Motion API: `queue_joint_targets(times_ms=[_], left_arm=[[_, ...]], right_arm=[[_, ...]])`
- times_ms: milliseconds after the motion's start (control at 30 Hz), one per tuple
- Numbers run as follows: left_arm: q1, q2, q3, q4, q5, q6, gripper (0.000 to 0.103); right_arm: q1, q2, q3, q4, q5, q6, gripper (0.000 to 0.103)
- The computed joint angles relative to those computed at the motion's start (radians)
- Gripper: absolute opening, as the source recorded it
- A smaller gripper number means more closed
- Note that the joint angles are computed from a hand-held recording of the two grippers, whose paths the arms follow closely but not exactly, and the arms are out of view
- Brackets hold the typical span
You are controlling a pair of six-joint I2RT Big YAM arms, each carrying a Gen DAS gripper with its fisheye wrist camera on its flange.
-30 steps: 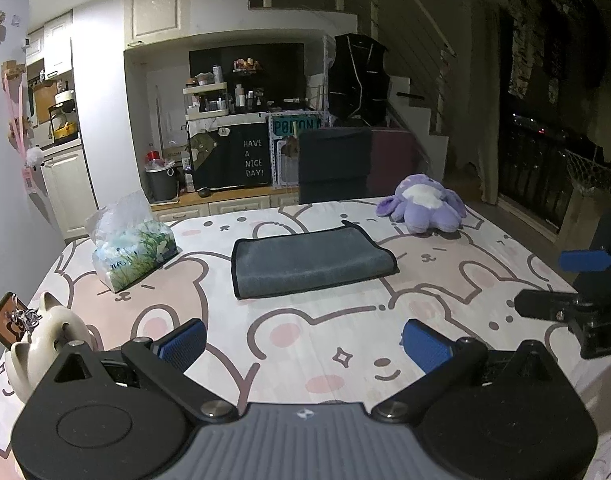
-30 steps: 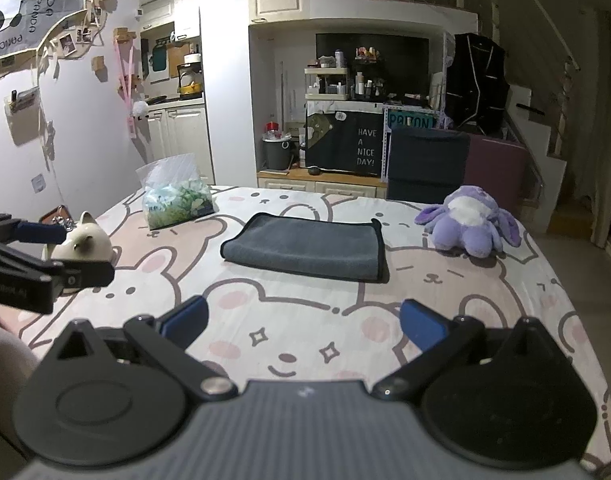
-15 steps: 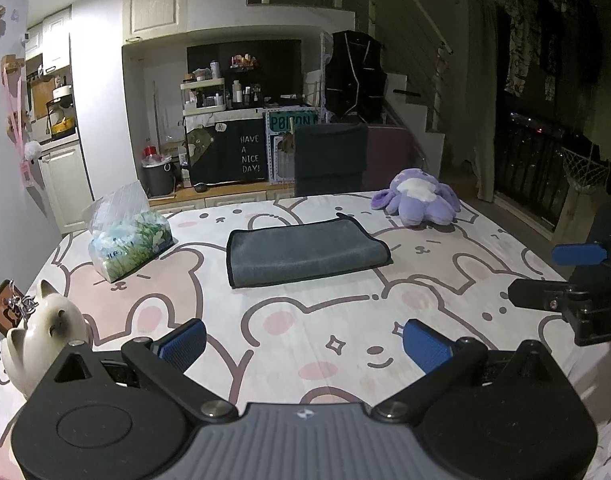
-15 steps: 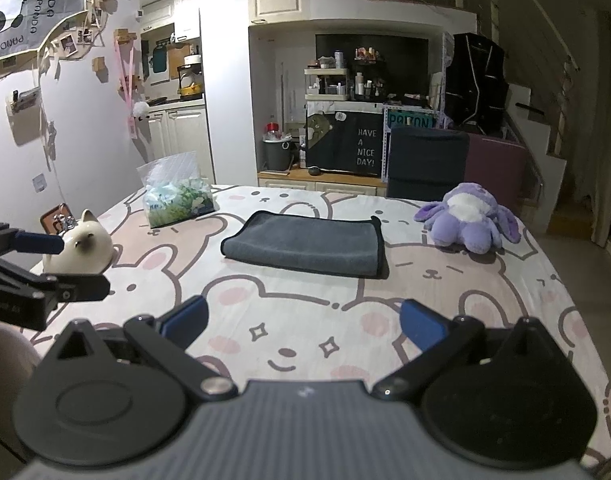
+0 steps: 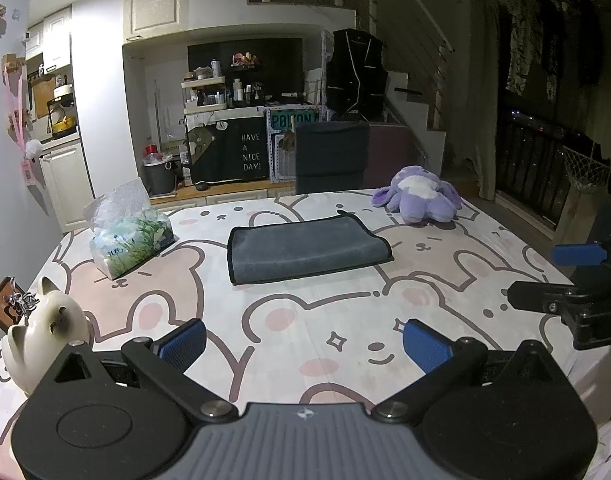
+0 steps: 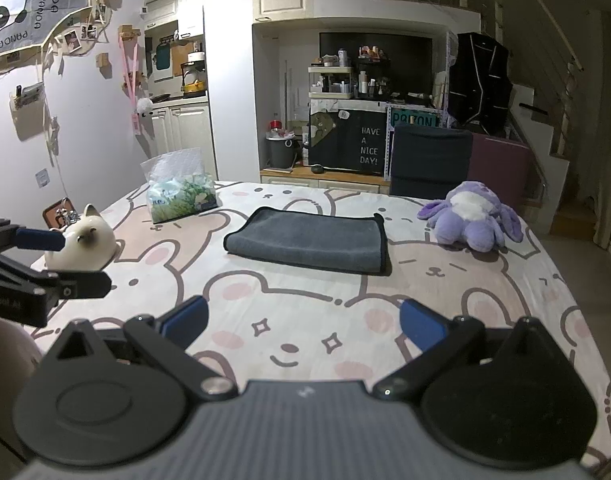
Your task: Fold towel
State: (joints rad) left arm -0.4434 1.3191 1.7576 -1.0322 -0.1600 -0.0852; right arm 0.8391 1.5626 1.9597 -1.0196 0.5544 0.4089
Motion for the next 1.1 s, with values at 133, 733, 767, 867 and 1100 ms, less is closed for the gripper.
queue_joint_targets(times_ms=[133, 733, 767, 867, 1100], left_arm=[[0.0, -0.003, -0.005, 0.001, 0.0, -0.003, 0.103], [0.0, -0.005, -0.009, 0.002, 0.001, -0.002, 0.103], [0.0, -0.003, -0.006, 0.001, 0.001, -0.001, 0.103], [0.001, -0.003, -0.005, 0.001, 0.002, -0.002, 0.103], [0.001, -0.003, -0.005, 0.0, 0.002, -0.001, 0.103]], right_arm=[[0.0, -0.002, -0.004, 0.003, 0.0, -0.001, 0.103], [0.0, -0.007, -0.015, 0.013, -0.004, -0.002, 0.103], [0.0, -0.006, -0.015, 0.014, -0.004, -0.002, 0.103], [-0.001, -0.006, -0.015, 0.014, -0.005, -0.003, 0.103], [0.0, -0.007, -0.016, 0.015, -0.005, -0.003, 0.103]])
